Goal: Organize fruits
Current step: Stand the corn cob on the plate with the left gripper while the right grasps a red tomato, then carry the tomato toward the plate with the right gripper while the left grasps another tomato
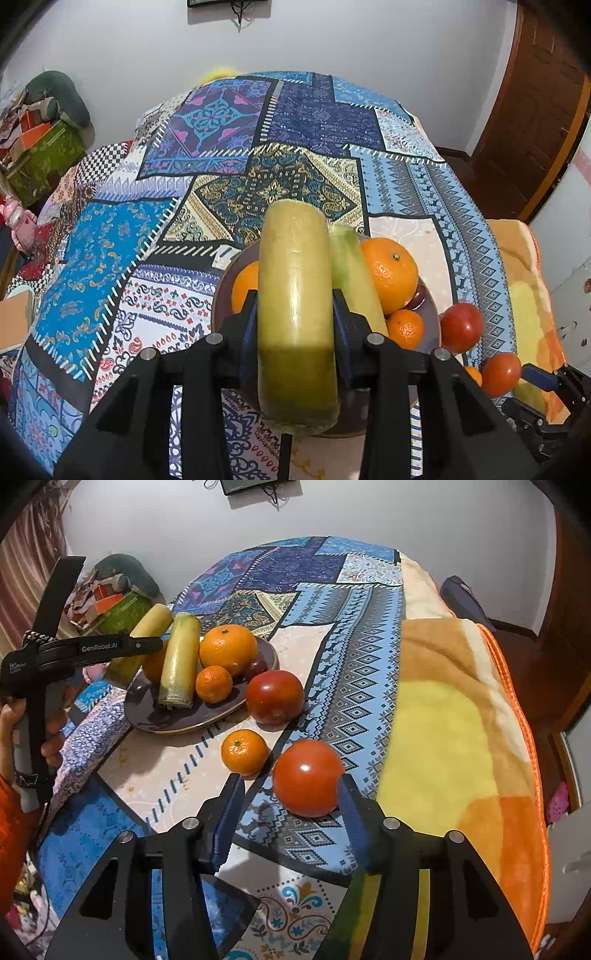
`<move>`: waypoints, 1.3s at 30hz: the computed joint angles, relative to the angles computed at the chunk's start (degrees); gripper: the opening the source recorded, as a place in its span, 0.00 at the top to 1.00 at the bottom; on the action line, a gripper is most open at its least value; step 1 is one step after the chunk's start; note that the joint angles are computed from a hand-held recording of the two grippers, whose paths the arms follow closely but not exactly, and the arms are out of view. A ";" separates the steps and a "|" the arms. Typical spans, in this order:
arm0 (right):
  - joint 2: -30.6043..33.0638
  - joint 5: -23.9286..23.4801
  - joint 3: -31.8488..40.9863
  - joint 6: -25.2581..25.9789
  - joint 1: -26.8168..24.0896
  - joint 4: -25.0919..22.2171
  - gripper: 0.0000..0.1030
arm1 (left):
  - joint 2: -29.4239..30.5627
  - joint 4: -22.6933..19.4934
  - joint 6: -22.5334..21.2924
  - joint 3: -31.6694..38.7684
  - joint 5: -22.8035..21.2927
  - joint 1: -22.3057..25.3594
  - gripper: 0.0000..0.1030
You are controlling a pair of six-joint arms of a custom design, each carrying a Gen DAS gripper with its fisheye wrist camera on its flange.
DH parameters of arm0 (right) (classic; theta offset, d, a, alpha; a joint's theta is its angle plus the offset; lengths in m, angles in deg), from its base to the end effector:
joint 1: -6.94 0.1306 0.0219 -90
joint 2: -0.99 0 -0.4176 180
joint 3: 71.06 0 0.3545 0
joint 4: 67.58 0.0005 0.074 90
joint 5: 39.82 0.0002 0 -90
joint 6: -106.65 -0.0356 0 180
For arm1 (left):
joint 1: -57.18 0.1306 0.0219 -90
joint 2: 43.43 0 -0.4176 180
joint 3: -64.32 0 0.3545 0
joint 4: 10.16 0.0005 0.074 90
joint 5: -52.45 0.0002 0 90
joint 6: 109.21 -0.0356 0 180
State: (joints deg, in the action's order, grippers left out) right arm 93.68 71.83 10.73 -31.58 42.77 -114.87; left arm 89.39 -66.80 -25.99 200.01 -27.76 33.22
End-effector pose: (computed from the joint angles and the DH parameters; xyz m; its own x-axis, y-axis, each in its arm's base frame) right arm 0.3695 0.2500 0.3896 -0.7472 0.3156 -0.5850 0.2564 0.9488 0.1843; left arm 0.6590 -0.3000 0.3665 -0.6739 0.4268 -0.6031 0.5756 0.8150 -0.0664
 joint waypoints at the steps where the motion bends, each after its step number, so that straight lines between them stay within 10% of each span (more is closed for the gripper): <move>1: 0.04 0.34 -0.01 -0.13 -0.02 -0.09 0.53 | -0.24 0.84 -0.13 -0.67 -0.27 -0.05 0.64; 39: -1.47 1.68 -2.03 0.62 -1.45 4.23 0.57 | -8.83 1.96 -7.11 -10.53 5.67 -4.93 0.55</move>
State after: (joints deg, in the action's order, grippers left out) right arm 92.21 73.51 8.70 -30.96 41.32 -110.64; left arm 80.56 -64.84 -33.10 189.49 -22.09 28.29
